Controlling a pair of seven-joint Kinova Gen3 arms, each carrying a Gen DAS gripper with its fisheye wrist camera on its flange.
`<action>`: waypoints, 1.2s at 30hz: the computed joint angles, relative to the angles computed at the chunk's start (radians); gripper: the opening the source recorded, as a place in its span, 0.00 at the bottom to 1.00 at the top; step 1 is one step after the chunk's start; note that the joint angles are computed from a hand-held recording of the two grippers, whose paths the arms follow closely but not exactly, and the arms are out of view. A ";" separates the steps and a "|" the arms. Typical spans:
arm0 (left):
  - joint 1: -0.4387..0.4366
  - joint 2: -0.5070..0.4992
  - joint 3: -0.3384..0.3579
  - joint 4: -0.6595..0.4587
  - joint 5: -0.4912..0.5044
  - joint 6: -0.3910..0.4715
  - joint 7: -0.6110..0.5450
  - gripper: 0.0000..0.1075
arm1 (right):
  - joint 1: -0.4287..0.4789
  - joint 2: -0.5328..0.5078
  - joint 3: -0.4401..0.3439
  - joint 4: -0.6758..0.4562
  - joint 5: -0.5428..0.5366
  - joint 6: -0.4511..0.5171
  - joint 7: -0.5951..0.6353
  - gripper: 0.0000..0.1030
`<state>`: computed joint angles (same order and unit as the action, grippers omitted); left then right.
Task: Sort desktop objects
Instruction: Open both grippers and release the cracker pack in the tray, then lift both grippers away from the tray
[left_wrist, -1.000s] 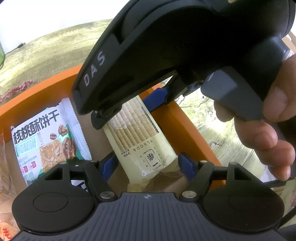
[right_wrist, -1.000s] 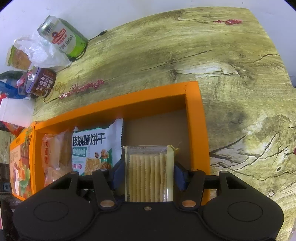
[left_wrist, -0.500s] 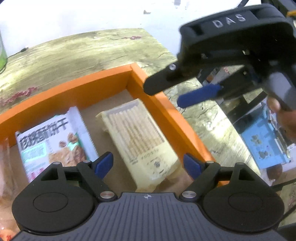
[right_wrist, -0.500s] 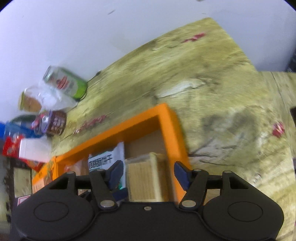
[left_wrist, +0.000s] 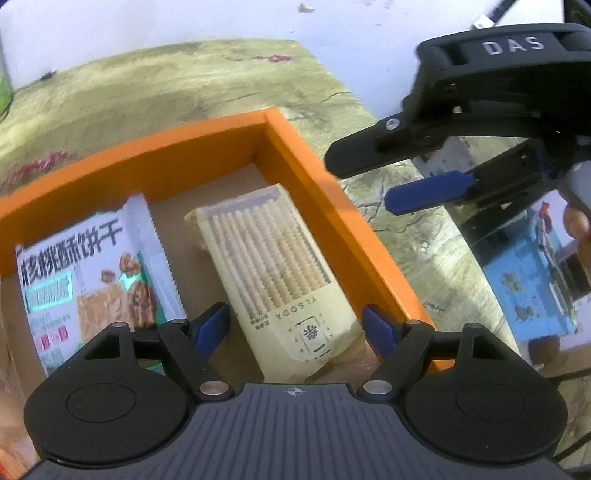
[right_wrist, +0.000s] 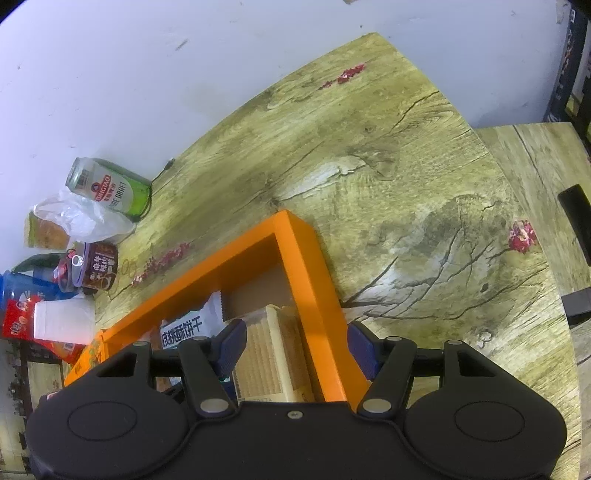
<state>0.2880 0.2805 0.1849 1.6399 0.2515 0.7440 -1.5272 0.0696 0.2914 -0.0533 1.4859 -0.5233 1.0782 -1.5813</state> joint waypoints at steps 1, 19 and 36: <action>-0.002 0.001 -0.001 0.001 0.007 0.004 0.007 0.74 | -0.001 0.001 0.000 -0.001 0.001 -0.001 0.000 0.58; 0.010 -0.010 -0.001 0.029 0.024 -0.022 0.089 0.75 | -0.001 0.015 -0.001 -0.026 0.019 0.033 0.001 0.57; -0.009 -0.031 0.010 0.049 0.049 -0.023 0.066 0.78 | -0.016 0.018 -0.007 -0.038 0.029 0.034 0.004 0.57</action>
<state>0.2793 0.2493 0.1948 1.6892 0.3003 0.7209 -1.4611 0.0537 0.3097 -0.0603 1.4480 -0.4946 1.1117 -1.5778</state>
